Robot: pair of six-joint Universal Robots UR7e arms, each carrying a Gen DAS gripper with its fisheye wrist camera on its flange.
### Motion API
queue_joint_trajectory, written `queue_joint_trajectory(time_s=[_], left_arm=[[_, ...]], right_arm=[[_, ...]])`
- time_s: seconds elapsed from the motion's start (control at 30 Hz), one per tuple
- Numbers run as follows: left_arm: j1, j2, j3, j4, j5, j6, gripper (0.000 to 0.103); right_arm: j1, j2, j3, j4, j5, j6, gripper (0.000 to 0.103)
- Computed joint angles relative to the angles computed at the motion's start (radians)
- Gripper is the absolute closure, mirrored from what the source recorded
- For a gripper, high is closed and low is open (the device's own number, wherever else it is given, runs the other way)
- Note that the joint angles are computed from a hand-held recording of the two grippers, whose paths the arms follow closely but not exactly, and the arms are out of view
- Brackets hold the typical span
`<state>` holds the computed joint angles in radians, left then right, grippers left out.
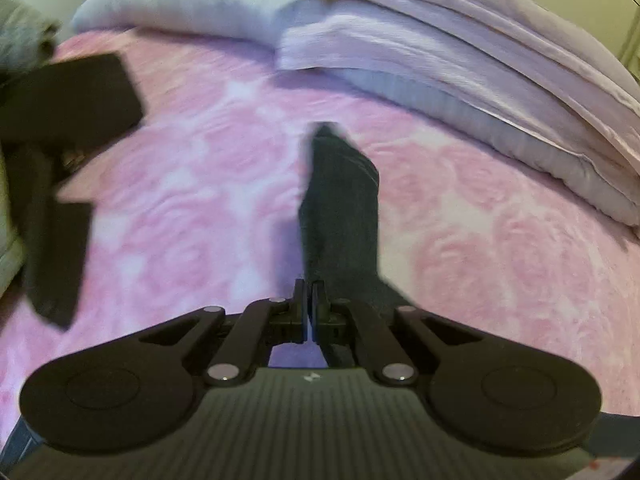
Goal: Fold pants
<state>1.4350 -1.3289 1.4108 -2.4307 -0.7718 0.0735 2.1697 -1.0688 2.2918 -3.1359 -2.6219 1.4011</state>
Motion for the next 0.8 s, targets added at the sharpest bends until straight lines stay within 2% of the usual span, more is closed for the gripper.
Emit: queue_joint_trajectory(time_s=[0.03,0.13,0.23,0.3,0.4,0.47,0.53,0.57,0.63,0.73,0.77,0.8], left_arm=[[0.002,-0.015,0.015,-0.014,-0.003,-0.002,0.103],[-0.008,-0.061,0.065,-0.077,-0.015,0.01,0.103],[-0.027,-0.115,0.109,-0.144,-0.022,0.034,0.103],[-0.046,-0.185,0.159,-0.17,-0.016,0.042,0.103],[-0.069,-0.317,0.256,-0.171,0.026,0.016,0.103],[-0.071,-0.416,0.334,-0.114,0.053,-0.05,0.103],[-0.064,-0.496,0.422,-0.023,0.11,-0.109,0.103],[-0.049,-0.525,0.453,0.039,0.116,-0.165,0.103],[-0.003,-0.568,0.497,0.106,0.065,-0.293,0.103],[0.027,-0.6,0.56,-0.016,0.0,-0.35,0.091],[0.032,-0.6,0.567,-0.055,-0.017,-0.354,0.081],[0.035,-0.594,0.568,-0.083,-0.024,-0.359,0.076]], right_arm=[[0.002,-0.006,-0.002,0.032,-0.007,0.006,0.101],[0.025,-0.015,-0.008,0.033,-0.044,-0.028,0.102],[0.051,-0.033,-0.035,0.028,-0.067,-0.136,0.102],[0.066,-0.043,-0.052,-0.048,-0.063,-0.261,0.102],[0.093,-0.082,-0.071,-0.056,-0.053,-0.374,0.102],[0.098,-0.12,-0.059,0.008,-0.041,-0.345,0.102],[0.086,-0.17,-0.034,0.141,-0.012,-0.267,0.102],[0.073,-0.189,-0.023,0.212,0.007,-0.224,0.102],[0.039,-0.207,-0.002,0.304,0.047,-0.133,0.102],[0.012,-0.192,0.014,0.32,0.056,-0.097,0.102],[0.01,-0.184,0.014,0.308,0.055,-0.1,0.102],[0.008,-0.183,0.012,0.309,0.057,-0.098,0.102]])
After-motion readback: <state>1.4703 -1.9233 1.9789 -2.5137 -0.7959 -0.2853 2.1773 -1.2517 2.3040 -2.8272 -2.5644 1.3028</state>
